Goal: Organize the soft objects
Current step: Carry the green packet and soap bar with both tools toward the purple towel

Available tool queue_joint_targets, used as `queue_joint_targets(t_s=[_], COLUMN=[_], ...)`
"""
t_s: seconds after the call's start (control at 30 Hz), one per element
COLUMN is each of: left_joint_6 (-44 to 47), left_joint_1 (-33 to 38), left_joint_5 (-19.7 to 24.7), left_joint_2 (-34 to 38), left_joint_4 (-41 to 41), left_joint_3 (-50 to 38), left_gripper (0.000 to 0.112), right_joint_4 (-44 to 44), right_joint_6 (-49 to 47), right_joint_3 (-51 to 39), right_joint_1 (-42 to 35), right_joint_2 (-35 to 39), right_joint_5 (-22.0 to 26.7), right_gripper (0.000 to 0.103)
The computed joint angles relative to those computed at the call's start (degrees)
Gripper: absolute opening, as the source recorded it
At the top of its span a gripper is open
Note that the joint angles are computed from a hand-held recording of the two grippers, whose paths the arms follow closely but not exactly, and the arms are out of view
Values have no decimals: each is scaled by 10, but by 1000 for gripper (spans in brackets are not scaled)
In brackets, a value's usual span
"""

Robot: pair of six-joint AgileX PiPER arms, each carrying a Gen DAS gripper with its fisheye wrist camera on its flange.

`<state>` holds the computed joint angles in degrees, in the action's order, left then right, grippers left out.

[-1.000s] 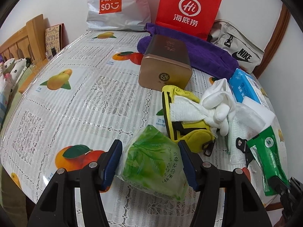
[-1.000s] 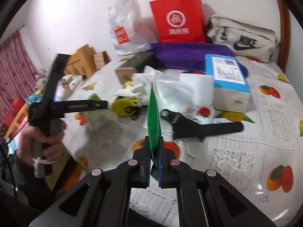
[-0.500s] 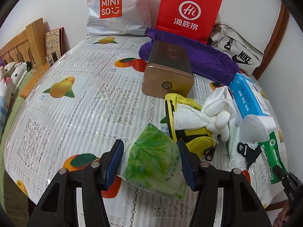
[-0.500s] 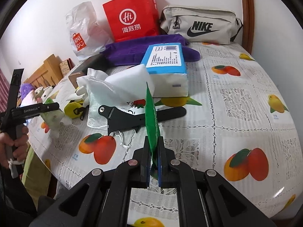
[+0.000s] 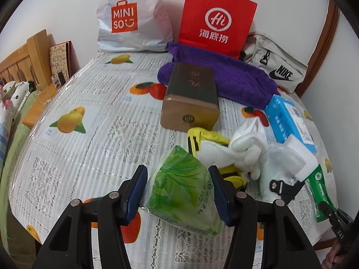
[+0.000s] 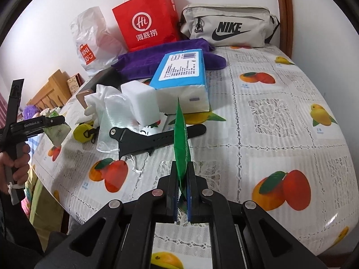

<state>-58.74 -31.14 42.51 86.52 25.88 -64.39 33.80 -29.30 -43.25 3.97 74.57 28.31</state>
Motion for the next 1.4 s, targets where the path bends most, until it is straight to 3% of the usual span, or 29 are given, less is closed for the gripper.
queue_joint_targets(t_s=[0.33, 0.53, 1.07, 1.4], left_joint_6=[20, 48, 150, 208], left_joint_1=[1, 12, 73, 119], left_joint_5=[32, 63, 114, 132], left_joint_2=[1, 28, 119, 197], left_joint_4=[5, -2, -43, -92], left_joint_3=[-56, -123, -304, -399], left_gripper=[53, 53, 53, 53], right_joint_4=[42, 15, -61, -94], right_joint_6=[-42, -9, 80, 132], right_joint_3=[-51, -114, -360, -529], right_joint_1=[-28, -15, 33, 44], right_joint_2=[-15, 12, 179, 312], right_joint_5=[42, 50, 69, 106], right_gripper=[5, 5, 5, 5])
